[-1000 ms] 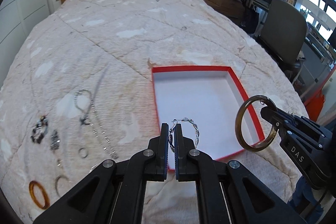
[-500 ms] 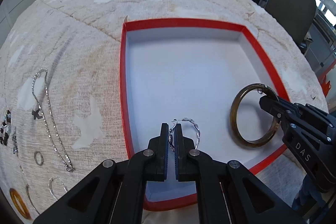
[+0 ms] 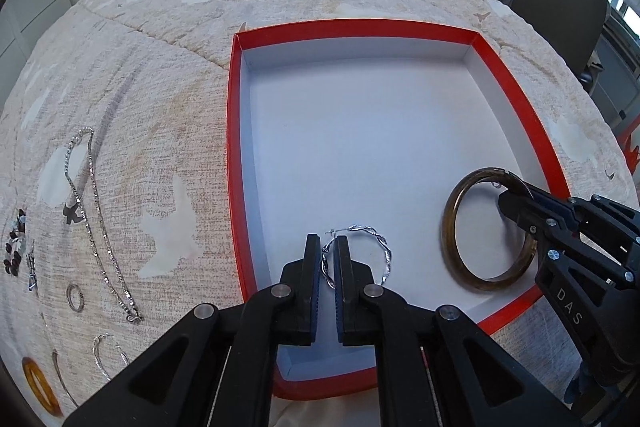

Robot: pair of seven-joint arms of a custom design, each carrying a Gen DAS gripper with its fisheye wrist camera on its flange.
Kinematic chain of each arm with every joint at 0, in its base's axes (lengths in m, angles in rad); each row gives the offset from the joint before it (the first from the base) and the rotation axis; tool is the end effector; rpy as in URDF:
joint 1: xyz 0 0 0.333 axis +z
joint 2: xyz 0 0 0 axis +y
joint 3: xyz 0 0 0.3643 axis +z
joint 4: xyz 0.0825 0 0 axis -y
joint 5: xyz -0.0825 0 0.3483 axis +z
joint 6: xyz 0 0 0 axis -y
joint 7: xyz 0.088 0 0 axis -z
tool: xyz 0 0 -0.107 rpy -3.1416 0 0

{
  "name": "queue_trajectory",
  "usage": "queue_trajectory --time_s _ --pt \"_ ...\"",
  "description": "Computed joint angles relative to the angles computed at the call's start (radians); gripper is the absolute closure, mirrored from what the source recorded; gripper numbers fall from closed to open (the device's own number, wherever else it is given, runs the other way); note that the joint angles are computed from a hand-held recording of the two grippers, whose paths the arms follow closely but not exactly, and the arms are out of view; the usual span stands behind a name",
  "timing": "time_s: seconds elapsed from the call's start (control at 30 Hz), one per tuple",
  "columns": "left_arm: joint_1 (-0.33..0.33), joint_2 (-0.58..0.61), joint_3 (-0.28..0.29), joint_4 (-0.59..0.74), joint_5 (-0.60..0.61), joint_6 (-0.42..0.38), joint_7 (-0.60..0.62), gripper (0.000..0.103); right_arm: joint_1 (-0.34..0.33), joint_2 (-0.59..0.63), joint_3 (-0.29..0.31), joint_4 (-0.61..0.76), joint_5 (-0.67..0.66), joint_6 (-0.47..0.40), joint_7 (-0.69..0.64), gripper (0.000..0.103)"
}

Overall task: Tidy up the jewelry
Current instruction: 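Open the left tool to drop the hoop while the right tool releases the bangle, then withdraw both open tools from the box toward the remaining jewelry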

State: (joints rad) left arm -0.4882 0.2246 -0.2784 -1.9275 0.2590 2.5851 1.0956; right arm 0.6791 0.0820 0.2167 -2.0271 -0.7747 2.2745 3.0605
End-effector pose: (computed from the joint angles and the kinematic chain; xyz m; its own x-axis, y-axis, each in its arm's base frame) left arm 0.4537 -0.4242 0.4920 -0.4544 -0.8893 0.0519 -0.8093 0.3879 -0.4411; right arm 0.3667 0.4252 0.4973 -0.1401 -0.9896 0.0319 -0.8034 0.0947 -0.5879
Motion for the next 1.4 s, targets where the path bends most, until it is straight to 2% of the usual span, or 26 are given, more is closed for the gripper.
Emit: queue_trajectory --time_s 0.13,0.2,0.23,0.3,0.37,0.47,0.6,0.77,0.83,0.93,1.17,1.4 --pt "0.005 0.005 -0.007 0.008 -0.024 -0.008 0.022 0.095 -0.002 -0.011 0.001 -0.009 0.009 0.012 -0.009 0.090" --pt "0.005 0.003 -0.008 0.010 -0.031 -0.013 0.029 0.095 -0.002 -0.018 0.004 -0.014 0.006 0.010 -0.004 0.085" --pt "0.006 -0.003 -0.009 0.004 -0.032 -0.013 0.033 0.093 -0.002 -0.023 0.006 -0.016 0.005 0.006 -0.001 0.081" --pt "0.005 -0.018 -0.007 -0.008 -0.027 -0.006 0.034 0.085 -0.005 -0.038 0.008 -0.028 0.006 0.022 0.010 0.079" --pt "0.005 -0.035 -0.006 -0.022 -0.019 0.006 0.028 0.072 -0.004 -0.049 0.016 -0.027 0.002 0.008 0.019 0.079" --pt "0.013 -0.061 -0.012 -0.037 -0.031 0.018 0.039 0.069 -0.002 -0.072 0.029 -0.030 -0.008 -0.020 0.048 0.073" --pt "0.024 -0.117 -0.014 -0.080 -0.031 0.047 0.029 0.065 -0.004 -0.123 0.054 -0.055 -0.013 -0.045 0.108 0.073" --pt "0.046 -0.207 -0.024 -0.149 -0.051 0.075 0.027 0.065 -0.001 -0.168 0.098 -0.056 -0.016 -0.095 0.169 0.073" --pt "0.054 -0.241 -0.029 -0.167 -0.066 0.061 0.042 0.065 0.005 -0.176 0.116 -0.049 -0.020 -0.109 0.187 0.073" --pt "0.066 -0.299 -0.034 -0.198 -0.082 0.022 0.057 0.058 0.020 -0.179 0.140 -0.029 -0.031 -0.134 0.211 0.073" --pt "0.110 -0.468 -0.038 -0.305 -0.081 0.023 0.047 0.047 0.071 -0.165 0.179 0.041 -0.075 -0.181 0.262 0.073" --pt "0.142 -0.645 -0.016 -0.400 -0.133 0.015 0.088 0.041 0.142 -0.123 0.203 0.154 -0.142 -0.277 0.281 0.073"
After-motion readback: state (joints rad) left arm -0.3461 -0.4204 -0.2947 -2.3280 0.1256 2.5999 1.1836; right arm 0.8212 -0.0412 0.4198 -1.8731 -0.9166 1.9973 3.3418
